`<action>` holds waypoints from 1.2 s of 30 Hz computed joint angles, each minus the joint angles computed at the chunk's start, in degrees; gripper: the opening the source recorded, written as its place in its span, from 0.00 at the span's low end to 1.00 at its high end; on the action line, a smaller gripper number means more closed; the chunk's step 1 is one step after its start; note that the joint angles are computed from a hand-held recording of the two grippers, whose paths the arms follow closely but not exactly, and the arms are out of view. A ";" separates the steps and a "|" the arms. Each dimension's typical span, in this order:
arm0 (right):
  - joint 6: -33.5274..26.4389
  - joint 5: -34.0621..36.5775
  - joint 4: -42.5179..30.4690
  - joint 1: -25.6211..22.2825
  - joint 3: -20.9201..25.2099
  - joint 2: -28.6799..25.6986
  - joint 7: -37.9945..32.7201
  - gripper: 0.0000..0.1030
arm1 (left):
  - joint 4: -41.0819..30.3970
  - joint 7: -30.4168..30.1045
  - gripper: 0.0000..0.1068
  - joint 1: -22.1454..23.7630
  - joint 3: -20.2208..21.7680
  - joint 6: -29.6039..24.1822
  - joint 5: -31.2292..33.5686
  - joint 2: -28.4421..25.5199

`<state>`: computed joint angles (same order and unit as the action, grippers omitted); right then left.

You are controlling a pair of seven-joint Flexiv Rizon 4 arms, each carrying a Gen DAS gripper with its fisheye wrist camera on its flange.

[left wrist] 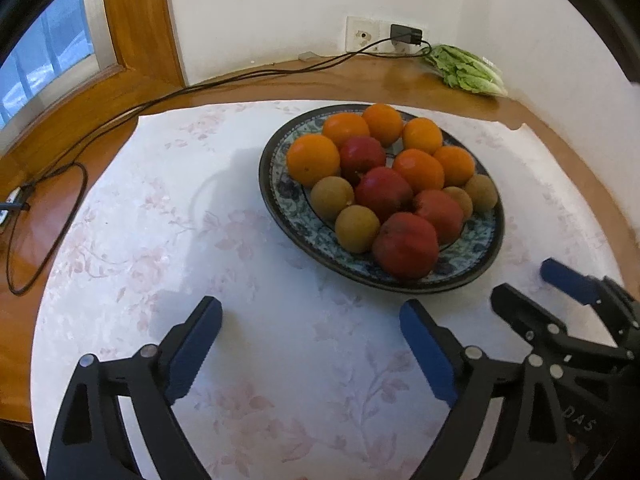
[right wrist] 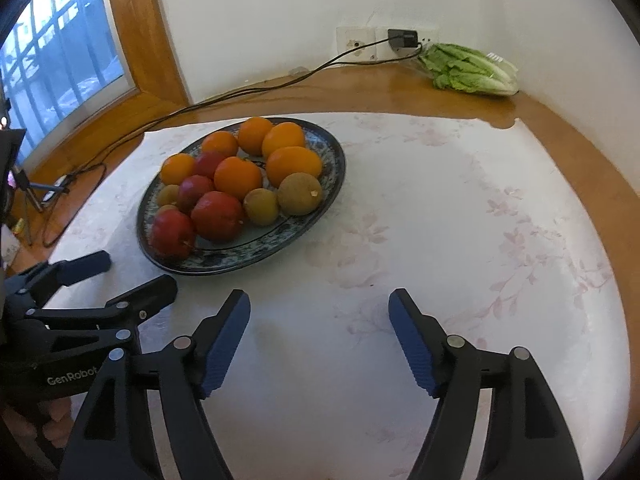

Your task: Organize fruits

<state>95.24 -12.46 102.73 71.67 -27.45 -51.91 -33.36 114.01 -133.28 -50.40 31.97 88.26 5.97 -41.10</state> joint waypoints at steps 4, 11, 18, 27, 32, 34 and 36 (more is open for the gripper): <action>-0.05 0.22 0.08 0.89 -1.16 -0.43 0.37 0.72 | 0.01 -1.07 0.93 -0.79 1.08 0.01 -0.14 -0.59; 0.02 0.43 0.17 1.21 -1.48 -0.52 0.30 0.73 | -0.13 -1.94 0.96 -1.90 2.42 0.69 -0.26 -1.49; -0.22 0.54 0.44 2.45 -2.81 -0.80 0.42 0.73 | 0.74 -1.32 0.96 -4.22 4.69 3.40 -2.56 -3.02; -0.21 0.56 0.42 2.51 -2.85 -0.85 0.45 0.73 | 1.81 2.80 0.96 -5.38 4.91 4.57 -7.91 -3.69; -0.50 0.43 0.36 2.63 -2.96 -0.88 0.33 0.74 | 2.43 4.77 0.96 -6.07 5.12 5.18 -10.65 -4.04; -0.48 0.35 0.36 2.75 -3.15 -0.95 0.43 0.74 | 2.61 5.53 0.96 -6.38 5.23 5.35 -11.66 -4.13; -0.48 0.27 0.36 2.67 -3.11 -0.92 0.43 0.74 | 2.78 6.24 0.96 -6.61 5.23 5.53 -12.62 -4.24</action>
